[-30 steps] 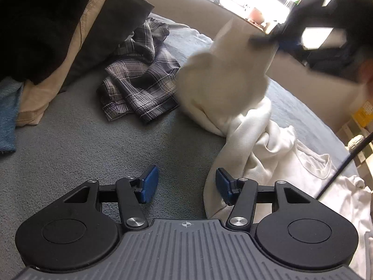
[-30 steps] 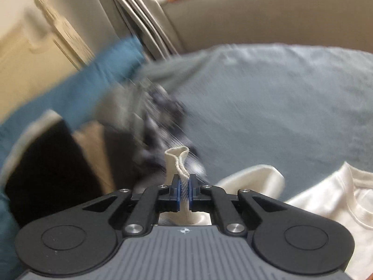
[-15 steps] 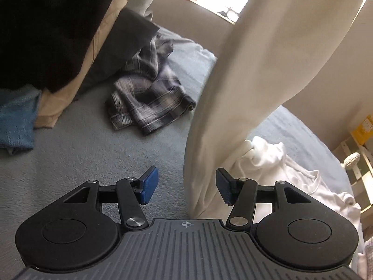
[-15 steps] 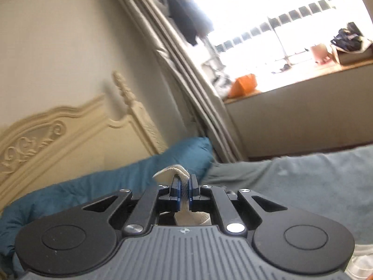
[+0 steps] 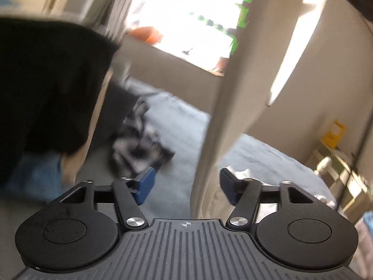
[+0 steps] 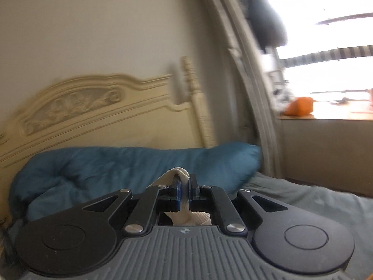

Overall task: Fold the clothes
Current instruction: 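Grasp the ribbed sleeve cuff with the right gripper and lift it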

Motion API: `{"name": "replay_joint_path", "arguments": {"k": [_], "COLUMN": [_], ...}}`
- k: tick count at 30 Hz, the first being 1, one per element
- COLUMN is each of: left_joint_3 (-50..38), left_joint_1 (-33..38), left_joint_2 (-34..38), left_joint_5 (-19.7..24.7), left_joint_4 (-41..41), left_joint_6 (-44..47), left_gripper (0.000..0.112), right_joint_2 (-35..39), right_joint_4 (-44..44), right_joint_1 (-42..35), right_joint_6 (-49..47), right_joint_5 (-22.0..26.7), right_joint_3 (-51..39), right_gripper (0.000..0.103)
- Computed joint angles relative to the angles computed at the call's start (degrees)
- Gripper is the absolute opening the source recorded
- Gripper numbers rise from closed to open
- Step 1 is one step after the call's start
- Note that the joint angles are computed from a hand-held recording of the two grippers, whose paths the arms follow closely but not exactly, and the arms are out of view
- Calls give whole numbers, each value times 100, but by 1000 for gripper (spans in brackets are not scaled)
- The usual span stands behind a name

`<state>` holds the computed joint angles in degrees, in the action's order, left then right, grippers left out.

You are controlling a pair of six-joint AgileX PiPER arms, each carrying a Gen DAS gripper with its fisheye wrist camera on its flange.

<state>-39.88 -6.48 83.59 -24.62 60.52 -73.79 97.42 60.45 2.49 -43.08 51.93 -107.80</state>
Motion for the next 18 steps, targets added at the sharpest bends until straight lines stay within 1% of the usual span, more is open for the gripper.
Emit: {"name": "replay_joint_path", "arguments": {"k": [1,4,8,10,11,13,18], "left_joint_3": [-16,-28,122,177,230,332,413], "left_joint_1": [-19,-33,161,292,355,492,729], "left_joint_2": [-18,16,73,135,135,124,289], "left_joint_5": [-3,5,-116,-181,-198,-233,-267], "left_joint_4": [37,271,329,341,348,386,370], "left_joint_6": [35,-225,-530,-677,-741,-898,-1126], "left_gripper": [69,69,69,68,68,68,68], "right_joint_2": [133,645,1449,1839,1977,2115,2585], "right_joint_4": [65,80,-436,-660,-763,-883,-1321], "right_joint_1": [54,271,794,1072,1211,1482,1937], "right_joint_6": [-103,-173,65,180,208,154,283], "right_joint_5": [132,677,1314,1542,1618,1634,1726], "right_joint_3": [-190,-940,-2145,-2616,-2752,-2725,-3003], "right_gripper": [6,6,6,6,6,6,6]}}
